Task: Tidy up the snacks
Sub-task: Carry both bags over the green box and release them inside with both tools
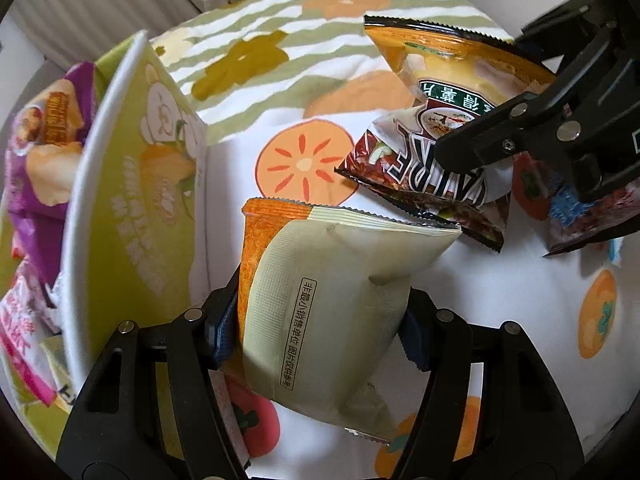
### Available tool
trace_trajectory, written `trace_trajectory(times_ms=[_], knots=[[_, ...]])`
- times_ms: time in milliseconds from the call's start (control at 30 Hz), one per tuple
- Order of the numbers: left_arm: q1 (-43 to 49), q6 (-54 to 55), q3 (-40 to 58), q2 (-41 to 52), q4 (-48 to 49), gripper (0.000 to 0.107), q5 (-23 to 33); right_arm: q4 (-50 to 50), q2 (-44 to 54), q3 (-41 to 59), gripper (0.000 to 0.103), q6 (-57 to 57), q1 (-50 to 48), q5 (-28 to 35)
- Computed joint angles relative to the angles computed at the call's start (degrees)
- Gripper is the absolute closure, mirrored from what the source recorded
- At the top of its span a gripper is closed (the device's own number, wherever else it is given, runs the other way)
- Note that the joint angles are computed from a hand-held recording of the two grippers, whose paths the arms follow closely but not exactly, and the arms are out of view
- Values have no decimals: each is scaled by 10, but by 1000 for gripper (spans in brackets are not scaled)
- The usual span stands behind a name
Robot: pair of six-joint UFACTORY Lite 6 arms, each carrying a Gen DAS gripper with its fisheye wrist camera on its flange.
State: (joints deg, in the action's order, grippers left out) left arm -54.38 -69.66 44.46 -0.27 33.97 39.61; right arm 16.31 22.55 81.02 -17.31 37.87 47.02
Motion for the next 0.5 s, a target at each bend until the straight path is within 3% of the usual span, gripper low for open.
trace_trajectory(times_ms=[200,500], knots=[[-60,-37,22,-56,12,45,76,-19,-113,-72,39,56,8,-12],[-188,-94,102,-162,39,45,266,-126,-277,-92,39,217,71,45]])
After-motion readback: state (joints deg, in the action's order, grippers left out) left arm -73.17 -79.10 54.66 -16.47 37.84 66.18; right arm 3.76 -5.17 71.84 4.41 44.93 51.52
